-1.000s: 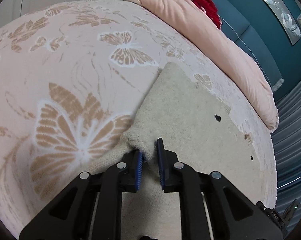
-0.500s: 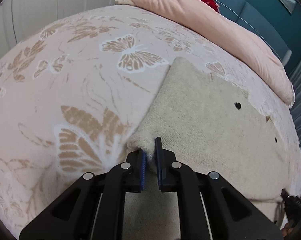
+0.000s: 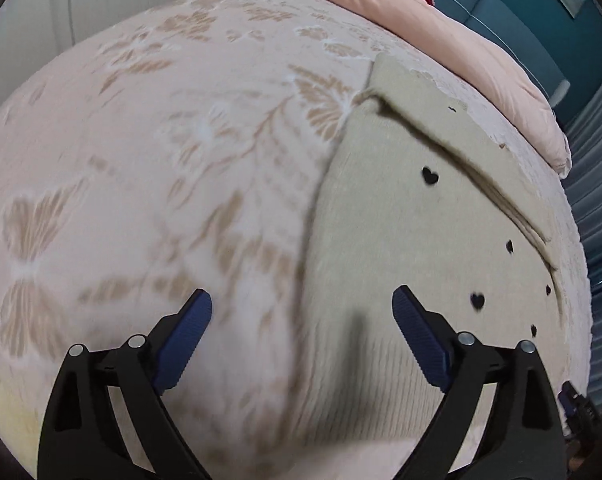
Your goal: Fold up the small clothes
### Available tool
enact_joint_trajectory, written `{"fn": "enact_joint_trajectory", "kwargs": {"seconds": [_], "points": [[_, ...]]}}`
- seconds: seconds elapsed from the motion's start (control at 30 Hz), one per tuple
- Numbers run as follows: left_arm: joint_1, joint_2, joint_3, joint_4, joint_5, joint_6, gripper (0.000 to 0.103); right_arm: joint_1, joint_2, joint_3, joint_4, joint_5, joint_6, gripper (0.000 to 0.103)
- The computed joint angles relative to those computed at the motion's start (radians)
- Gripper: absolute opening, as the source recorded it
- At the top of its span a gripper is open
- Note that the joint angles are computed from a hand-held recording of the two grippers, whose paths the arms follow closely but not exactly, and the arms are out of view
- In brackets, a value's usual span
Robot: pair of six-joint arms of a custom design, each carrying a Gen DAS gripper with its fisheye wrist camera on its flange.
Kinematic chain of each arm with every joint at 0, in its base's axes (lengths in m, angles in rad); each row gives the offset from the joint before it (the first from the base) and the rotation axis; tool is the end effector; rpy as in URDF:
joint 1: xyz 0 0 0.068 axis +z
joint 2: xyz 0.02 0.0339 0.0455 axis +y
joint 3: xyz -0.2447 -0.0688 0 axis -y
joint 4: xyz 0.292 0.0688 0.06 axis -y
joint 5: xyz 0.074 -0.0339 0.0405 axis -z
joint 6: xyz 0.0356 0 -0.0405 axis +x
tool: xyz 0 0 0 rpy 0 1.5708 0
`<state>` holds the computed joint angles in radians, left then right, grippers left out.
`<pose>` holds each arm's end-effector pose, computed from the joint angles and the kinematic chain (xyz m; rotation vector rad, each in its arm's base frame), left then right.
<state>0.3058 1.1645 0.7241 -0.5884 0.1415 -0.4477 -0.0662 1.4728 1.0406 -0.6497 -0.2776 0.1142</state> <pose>0.2584 0.0763 0.1745 -0.9094 2.4377 -0.2351 0.3371 -0.0126 0.1936 0.1459 2.6324 0.3838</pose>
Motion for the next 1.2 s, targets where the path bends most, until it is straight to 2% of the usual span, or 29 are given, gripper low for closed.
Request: {"fn": "enact_joint_trajectory", "kwargs": {"seconds": [0.1,0.17,0.3,0.53,0.63,0.7,0.73,0.83,0.87,0.9,1.03,1.1,1.2], "points": [[0.021,-0.209,-0.130,-0.054,0.042,-0.015,0.091,-0.029,-0.122,-0.130,-0.044,-0.040,-0.007,0.063],[-0.004,-0.245,-0.147,-0.088,0.041,-0.029,0.093,-0.031,-0.155,-0.181,-0.046,-0.061,0.000,0.064],[-0.043,-0.231,-0.141,-0.068,0.084,-0.090,0.095,-0.011,-0.181,-0.222,-0.003,-0.080,0.062,0.073],[-0.084,-0.070,-0.072,0.039,0.095,-0.181,0.098,-0.019,-0.075,-0.163,0.099,-0.188,0.225,0.076],[-0.066,-0.033,-0.052,0.074,0.169,-0.191,0.098,-0.020,-0.033,-0.139,0.131,-0.239,0.279,0.076],[-0.059,-0.009,-0.038,0.084,0.186,-0.203,0.097,-0.012,-0.013,-0.129,0.149,-0.246,0.301,0.076],[-0.062,0.004,-0.027,0.078,0.173,-0.208,0.095,-0.008,-0.006,-0.125,0.155,-0.244,0.309,0.076],[-0.084,0.044,0.021,0.036,0.109,-0.191,0.077,0.011,0.002,-0.113,0.162,-0.221,0.318,0.076],[-0.088,0.052,0.034,0.021,0.097,-0.174,0.065,0.019,0.002,-0.109,0.161,-0.212,0.319,0.076],[-0.091,0.063,0.047,0.010,0.096,-0.155,0.058,0.024,0.009,-0.103,0.162,-0.209,0.316,0.075],[-0.108,0.101,0.093,-0.033,0.106,-0.116,0.053,0.048,0.021,-0.092,0.160,-0.185,0.301,0.067],[-0.115,0.116,0.107,-0.040,0.137,-0.097,0.042,0.056,0.029,-0.086,0.159,-0.191,0.291,0.058],[-0.146,0.143,0.128,-0.054,0.096,-0.080,0.042,0.072,0.040,-0.077,0.152,-0.167,0.274,0.057]]}}
